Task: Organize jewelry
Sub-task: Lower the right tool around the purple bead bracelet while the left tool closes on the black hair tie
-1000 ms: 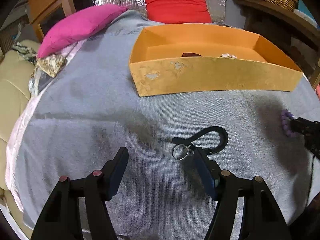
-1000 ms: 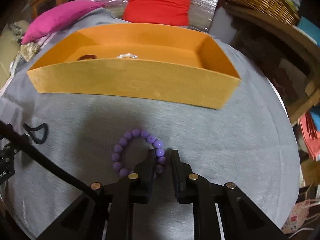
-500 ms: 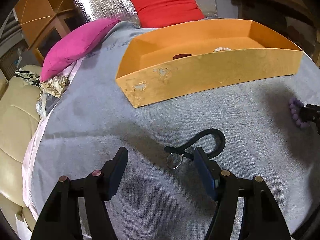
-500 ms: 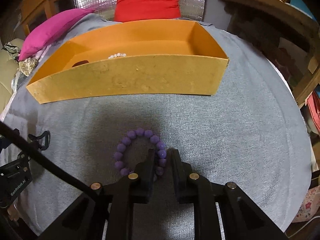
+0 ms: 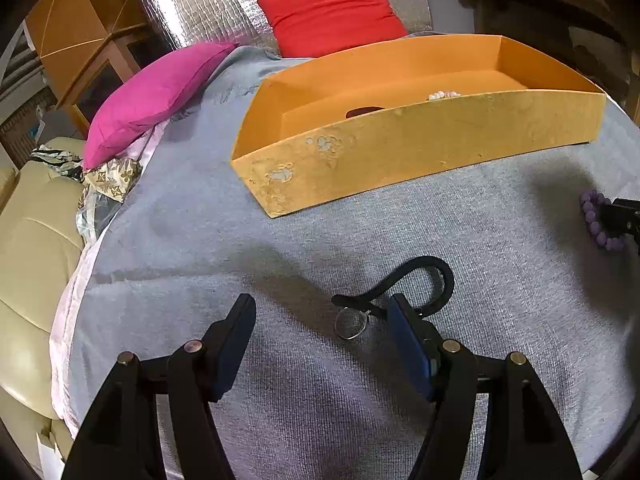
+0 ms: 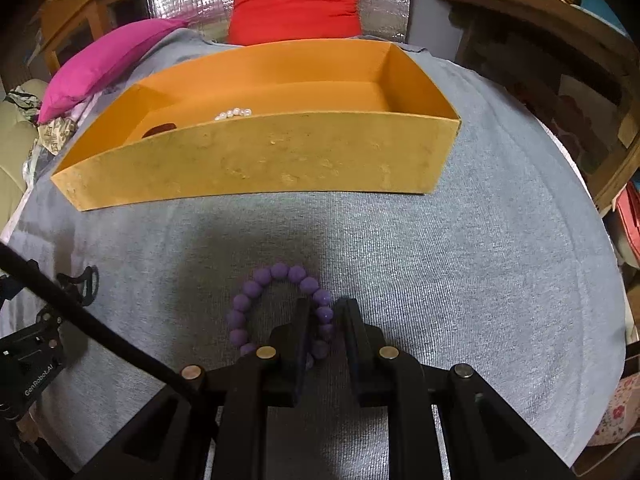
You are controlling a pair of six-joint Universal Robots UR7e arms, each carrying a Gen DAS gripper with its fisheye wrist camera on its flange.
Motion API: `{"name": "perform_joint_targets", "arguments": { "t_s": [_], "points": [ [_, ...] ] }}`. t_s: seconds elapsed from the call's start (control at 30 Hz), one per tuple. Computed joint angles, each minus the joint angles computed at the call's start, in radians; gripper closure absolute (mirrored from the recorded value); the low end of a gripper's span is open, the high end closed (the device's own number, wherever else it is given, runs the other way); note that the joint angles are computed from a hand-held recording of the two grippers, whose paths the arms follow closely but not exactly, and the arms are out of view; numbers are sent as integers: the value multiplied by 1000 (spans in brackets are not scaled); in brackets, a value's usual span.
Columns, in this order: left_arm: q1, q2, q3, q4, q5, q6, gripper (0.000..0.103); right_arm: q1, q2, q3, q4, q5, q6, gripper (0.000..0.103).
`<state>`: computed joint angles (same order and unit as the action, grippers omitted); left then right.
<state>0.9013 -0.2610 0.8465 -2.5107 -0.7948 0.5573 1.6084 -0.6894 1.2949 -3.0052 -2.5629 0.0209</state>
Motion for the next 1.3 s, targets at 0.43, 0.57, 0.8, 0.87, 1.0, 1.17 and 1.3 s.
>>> {"name": "perform_joint_targets", "arguments": {
  "t_s": [0.43,0.57,0.8,0.87,1.0,1.17,1.3],
  "points": [
    [-5,-6,27,-43,14,33,33,-4,-10,11,0,17,8,83],
    [-4,-6,26,-47,16,39,32,-6,-17,20,-2,27,16,83],
    [-4,-6,26,-45,15,39,32,-9,-23,30,-22,45,20,81],
    [-2,-8,21,-25,7,28,32,-10,-24,30,-24,50,21,79],
    [10,-11,-18,65,-32,-8,32,-11,-25,28,-22,58,24,78],
    [32,-5,-91,157,-82,-9,32,-14,-34,36,-15,74,28,78],
    [46,0,-129,223,-135,58,32,-17,-43,46,-15,93,27,78]
  ]
}}
